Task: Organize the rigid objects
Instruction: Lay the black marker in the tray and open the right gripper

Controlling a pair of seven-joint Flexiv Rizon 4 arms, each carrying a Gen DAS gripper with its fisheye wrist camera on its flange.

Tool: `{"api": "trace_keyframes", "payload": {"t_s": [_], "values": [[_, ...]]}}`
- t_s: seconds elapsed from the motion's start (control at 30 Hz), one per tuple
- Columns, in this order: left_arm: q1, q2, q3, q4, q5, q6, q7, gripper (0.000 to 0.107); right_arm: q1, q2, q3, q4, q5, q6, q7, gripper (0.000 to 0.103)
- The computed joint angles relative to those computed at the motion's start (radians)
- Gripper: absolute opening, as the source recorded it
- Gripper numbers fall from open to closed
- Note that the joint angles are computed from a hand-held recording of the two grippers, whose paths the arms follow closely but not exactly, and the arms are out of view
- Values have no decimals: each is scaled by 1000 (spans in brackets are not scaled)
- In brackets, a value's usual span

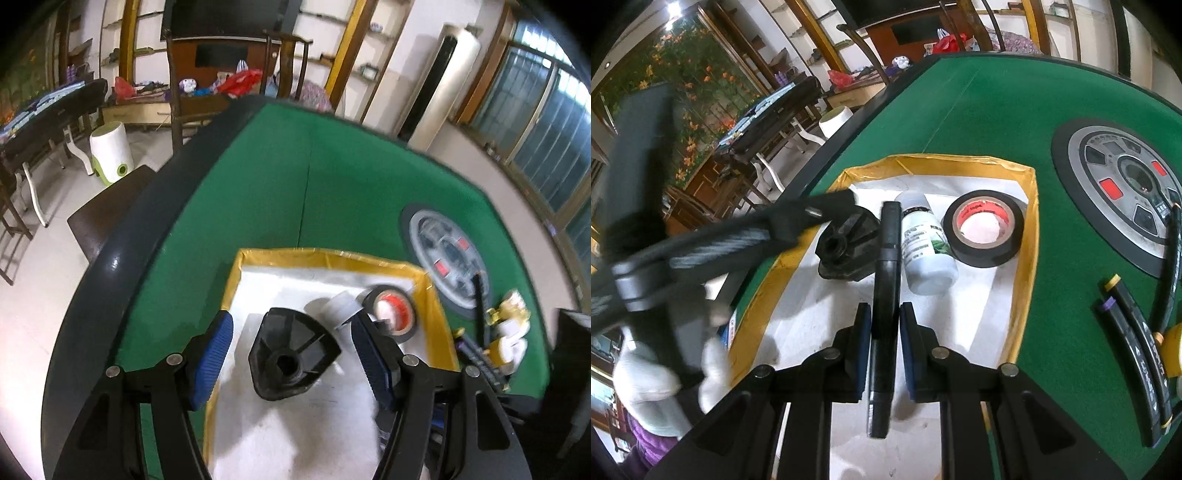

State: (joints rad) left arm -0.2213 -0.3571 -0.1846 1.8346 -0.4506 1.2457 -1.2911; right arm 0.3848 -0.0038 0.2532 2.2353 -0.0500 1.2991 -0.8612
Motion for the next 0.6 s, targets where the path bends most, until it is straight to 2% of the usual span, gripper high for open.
{"api": "trace_keyframes", "payload": {"t_s": [0.17, 0.27, 0.37, 0.5, 0.6], "values": [[64, 75, -90, 114, -186, 115, 149, 70, 3, -44, -9, -66, 1, -83, -13, 15], [67, 106, -108, 160, -281, 150, 230, 71, 2, -73, -14, -115, 4, -133, -22, 15], [57, 127, -116, 195, -379, 171, 307, 72, 8, -97, -26, -144, -62, -157, 10, 15], [20, 148, -101, 230, -471, 192, 376, 72, 6, -138, -25, -203, -53, -196, 8, 15], [-21, 159, -71, 251, -456, 243, 374, 72, 6, -165, -18, -228, -28, -206, -2, 15]]}}
